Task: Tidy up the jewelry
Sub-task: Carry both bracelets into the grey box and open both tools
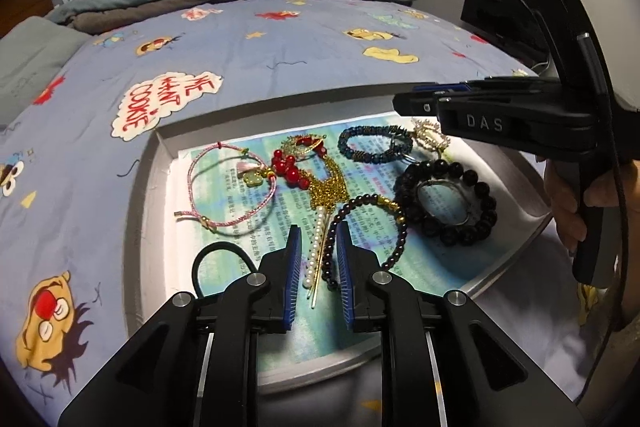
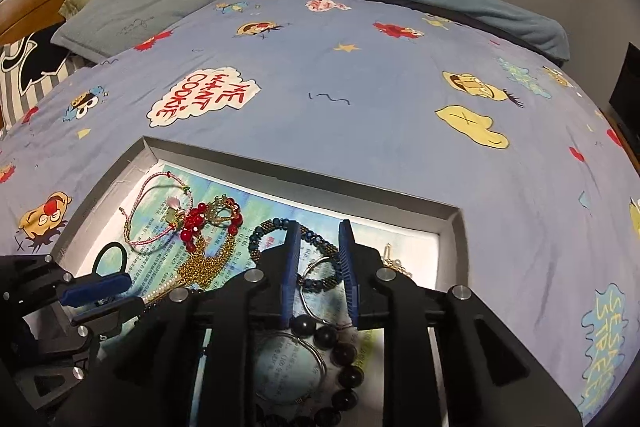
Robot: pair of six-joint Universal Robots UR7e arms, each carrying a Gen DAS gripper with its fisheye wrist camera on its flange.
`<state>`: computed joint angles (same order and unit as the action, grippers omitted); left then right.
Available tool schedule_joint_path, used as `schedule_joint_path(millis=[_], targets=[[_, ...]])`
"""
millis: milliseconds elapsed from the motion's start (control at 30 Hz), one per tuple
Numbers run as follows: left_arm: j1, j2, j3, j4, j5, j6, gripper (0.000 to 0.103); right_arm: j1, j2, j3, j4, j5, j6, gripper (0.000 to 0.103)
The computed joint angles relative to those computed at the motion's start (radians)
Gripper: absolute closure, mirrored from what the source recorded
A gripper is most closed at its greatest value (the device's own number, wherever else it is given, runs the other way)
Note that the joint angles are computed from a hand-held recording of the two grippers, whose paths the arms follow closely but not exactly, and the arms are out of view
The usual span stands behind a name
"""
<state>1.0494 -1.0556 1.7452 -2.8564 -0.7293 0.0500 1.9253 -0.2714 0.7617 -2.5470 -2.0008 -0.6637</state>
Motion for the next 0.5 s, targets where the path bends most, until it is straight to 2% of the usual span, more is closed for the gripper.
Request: schedule_joint_path(millis=[167, 333, 500], targets=[[-0.017, -0.002, 0.009, -0.018, 0.037, 0.007, 0.078, -0.001, -0.047, 0.068, -0.041, 0.014, 0.007, 0.072], [-0.037, -0.006, 0.024, -0.032, 0.066, 0.006, 0.072, 0.002, -0.088, 0.126, -0.079, 0.018, 0.006, 0.068], [-0.058, -0.013, 0.039, -0.047, 0.092, 0.006, 0.072, 0.007, -0.145, 0.216, -0.134, 0.019, -0.004, 0.067]])
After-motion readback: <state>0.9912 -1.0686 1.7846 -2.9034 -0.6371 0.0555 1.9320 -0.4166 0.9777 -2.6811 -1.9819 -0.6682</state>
